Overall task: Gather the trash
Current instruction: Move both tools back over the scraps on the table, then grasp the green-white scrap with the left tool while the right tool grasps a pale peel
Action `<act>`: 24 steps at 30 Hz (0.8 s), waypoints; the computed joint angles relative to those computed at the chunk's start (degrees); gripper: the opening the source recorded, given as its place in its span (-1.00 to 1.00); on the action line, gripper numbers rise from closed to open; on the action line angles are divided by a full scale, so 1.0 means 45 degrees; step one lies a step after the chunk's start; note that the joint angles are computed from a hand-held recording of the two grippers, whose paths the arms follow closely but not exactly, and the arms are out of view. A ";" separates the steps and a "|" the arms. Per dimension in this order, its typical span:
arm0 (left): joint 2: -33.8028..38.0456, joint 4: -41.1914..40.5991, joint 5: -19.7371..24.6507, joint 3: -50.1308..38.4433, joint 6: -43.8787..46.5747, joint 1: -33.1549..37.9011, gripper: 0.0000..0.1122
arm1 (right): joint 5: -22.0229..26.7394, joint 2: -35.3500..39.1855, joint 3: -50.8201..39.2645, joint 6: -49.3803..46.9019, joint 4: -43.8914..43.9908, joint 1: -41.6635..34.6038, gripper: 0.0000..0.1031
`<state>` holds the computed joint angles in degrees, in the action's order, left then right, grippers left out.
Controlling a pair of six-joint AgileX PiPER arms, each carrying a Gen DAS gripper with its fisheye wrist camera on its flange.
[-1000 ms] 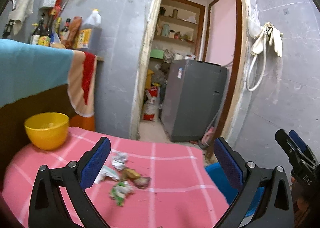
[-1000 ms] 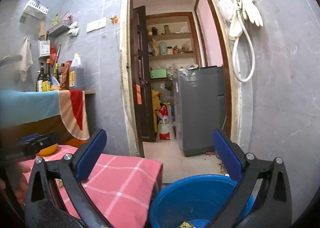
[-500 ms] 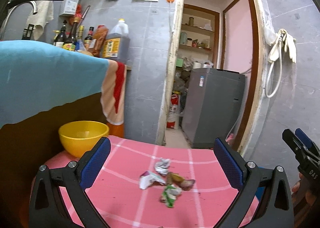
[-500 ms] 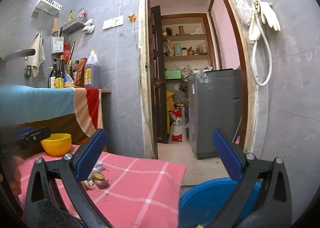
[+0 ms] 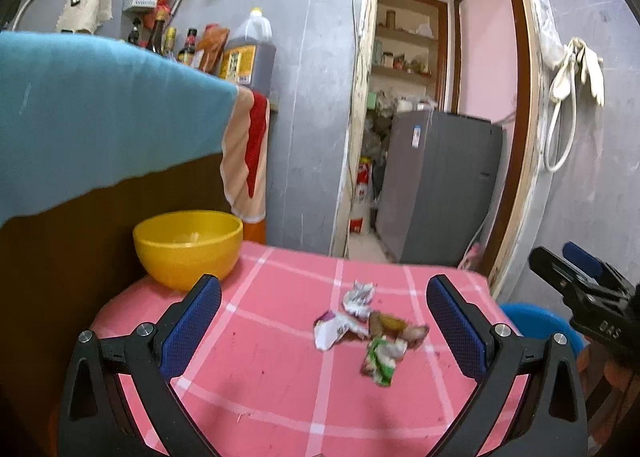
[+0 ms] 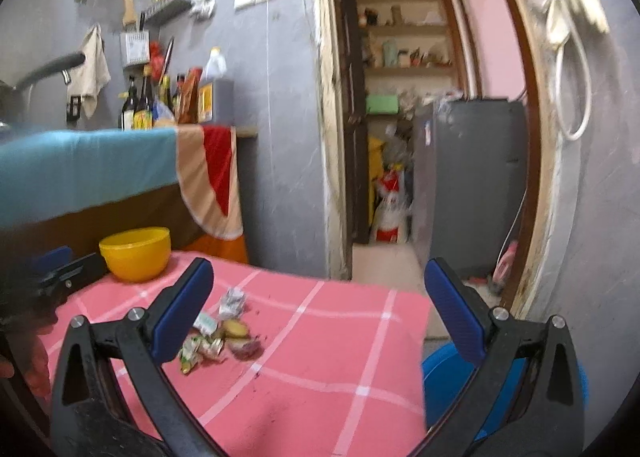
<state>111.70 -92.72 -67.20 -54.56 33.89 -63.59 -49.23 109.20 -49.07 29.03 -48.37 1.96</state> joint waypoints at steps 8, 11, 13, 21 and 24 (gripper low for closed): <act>-0.0273 0.0362 0.2784 0.0470 -0.0159 0.1072 0.78 | 0.2248 0.0828 -0.1748 0.2795 -0.2765 0.0543 0.81; -0.0200 0.0335 0.3750 0.0381 0.0024 0.1391 0.76 | 0.2838 0.1199 -0.2447 0.4269 -0.4337 0.0699 0.64; -0.0179 0.0663 0.4520 0.0450 -0.0167 0.1662 0.64 | 0.3123 0.1405 -0.2802 0.4956 -0.5162 0.0806 0.54; 0.0004 0.1374 0.7190 0.0077 0.0174 0.2683 0.16 | 0.3781 0.2052 -0.3966 0.7426 -0.8141 0.1221 0.18; 0.0114 0.1729 0.8129 -0.0099 0.0219 0.3094 0.02 | 0.3931 0.2296 -0.4523 0.8890 -0.9580 0.1380 0.06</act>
<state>112.21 -84.93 -30.61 -55.01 34.88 -49.66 -31.54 119.54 -69.42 69.03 -91.48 8.17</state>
